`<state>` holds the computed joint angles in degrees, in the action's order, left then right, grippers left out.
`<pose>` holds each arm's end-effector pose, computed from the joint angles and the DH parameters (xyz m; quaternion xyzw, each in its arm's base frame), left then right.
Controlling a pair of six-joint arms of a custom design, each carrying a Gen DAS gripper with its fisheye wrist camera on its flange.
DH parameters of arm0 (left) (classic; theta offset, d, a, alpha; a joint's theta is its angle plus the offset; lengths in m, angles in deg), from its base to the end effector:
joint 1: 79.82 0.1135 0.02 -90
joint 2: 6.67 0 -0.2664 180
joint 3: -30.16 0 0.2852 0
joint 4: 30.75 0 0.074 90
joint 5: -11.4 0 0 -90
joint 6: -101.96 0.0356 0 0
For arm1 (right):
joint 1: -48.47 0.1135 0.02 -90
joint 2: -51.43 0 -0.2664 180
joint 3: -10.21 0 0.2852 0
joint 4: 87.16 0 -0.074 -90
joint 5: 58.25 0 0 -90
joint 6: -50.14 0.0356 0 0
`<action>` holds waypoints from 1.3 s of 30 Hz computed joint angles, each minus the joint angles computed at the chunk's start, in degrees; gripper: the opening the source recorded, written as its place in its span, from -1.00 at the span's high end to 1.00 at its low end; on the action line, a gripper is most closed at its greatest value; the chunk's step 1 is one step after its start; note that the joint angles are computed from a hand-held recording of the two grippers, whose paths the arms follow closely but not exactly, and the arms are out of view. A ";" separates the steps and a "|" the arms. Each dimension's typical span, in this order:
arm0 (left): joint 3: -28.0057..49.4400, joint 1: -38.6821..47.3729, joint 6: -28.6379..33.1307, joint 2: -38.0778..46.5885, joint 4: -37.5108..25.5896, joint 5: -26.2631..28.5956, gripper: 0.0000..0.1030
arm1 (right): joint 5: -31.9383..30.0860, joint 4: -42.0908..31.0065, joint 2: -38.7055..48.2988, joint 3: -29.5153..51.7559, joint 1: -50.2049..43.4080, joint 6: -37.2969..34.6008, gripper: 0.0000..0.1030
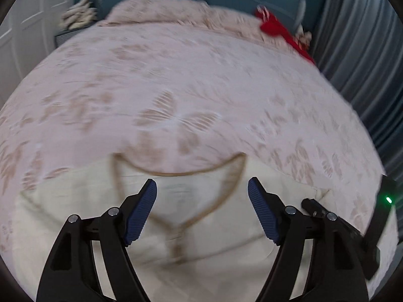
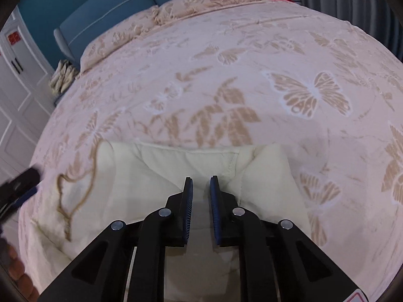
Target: Fold large clothes
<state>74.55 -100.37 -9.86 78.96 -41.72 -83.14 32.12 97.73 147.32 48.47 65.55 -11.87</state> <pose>0.2643 -0.0961 0.1046 -0.0233 0.9452 -0.0820 0.3153 0.2547 0.0780 0.0504 0.0911 0.9432 0.1196 0.2962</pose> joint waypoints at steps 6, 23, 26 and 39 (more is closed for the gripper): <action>11.67 -3.92 -4.43 20.61 0.55 -0.53 -0.33 | -0.73 6.47 2.83 -2.39 -0.52 -2.24 0.76; -3.97 -3.63 -4.84 6.38 10.99 -13.87 0.35 | 12.97 6.57 -4.88 -6.90 2.65 3.39 0.82; -8.31 2.86 4.62 -1.48 8.46 -13.53 0.36 | 13.56 1.20 -15.29 -7.53 8.08 2.00 0.74; -6.10 11.59 14.88 13.25 14.61 -12.91 0.36 | 9.31 -10.81 18.12 23.65 25.36 -6.15 0.61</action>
